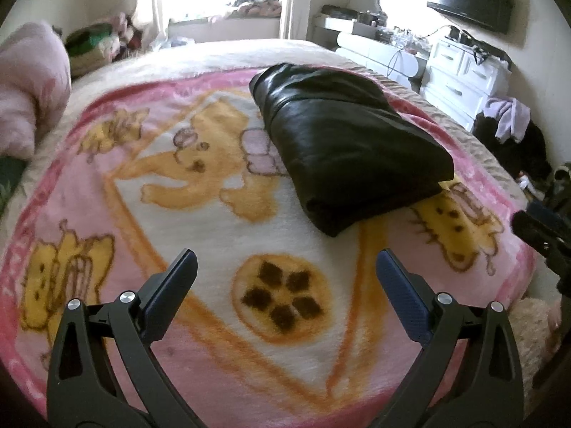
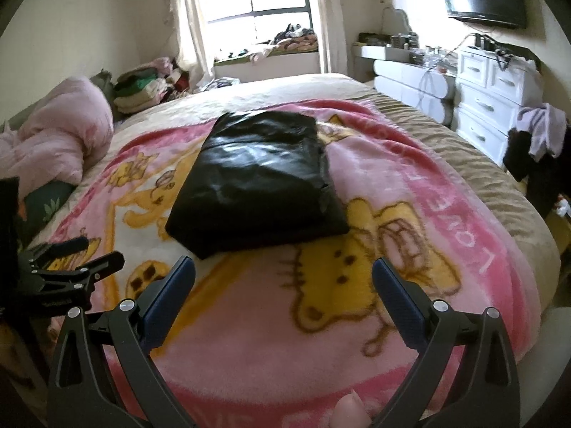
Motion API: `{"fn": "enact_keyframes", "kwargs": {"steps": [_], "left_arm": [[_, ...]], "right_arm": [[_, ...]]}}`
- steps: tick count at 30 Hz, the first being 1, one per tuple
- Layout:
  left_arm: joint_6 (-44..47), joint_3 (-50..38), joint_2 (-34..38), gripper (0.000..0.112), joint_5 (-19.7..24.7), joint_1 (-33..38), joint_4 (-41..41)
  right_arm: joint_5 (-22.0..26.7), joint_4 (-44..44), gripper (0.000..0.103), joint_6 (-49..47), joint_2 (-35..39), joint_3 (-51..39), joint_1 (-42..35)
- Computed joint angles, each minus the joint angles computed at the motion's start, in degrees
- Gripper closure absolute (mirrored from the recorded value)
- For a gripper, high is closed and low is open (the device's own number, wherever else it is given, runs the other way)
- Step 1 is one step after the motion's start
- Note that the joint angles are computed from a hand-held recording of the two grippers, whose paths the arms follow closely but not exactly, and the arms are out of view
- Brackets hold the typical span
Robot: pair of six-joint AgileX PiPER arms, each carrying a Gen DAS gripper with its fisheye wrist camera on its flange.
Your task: Fold large clothes
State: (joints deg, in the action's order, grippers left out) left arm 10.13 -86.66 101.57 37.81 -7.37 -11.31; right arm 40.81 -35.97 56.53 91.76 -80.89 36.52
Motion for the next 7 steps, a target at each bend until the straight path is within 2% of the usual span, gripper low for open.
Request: {"fn": "enact_keyframes", "kwargs": {"steps": [2, 6, 7], "left_arm": [[0.4, -2.9, 1.9, 0.018, 2.9, 1.7, -1.9], [-2.6, -9.5, 6.1, 0.018, 6.1, 6.2, 1.2], [-2.7, -12.0, 7.6, 0.018, 7.4, 7.9, 1.8]], "right_arm": [[1.7, -4.6, 0.004, 4.9, -3.5, 3.4, -0.8], [6.0, -9.6, 0.004, 11.9, -12.2, 13.2, -8.3], [5.8, -9.7, 0.004, 12.0, -12.2, 13.3, -8.3]]}}
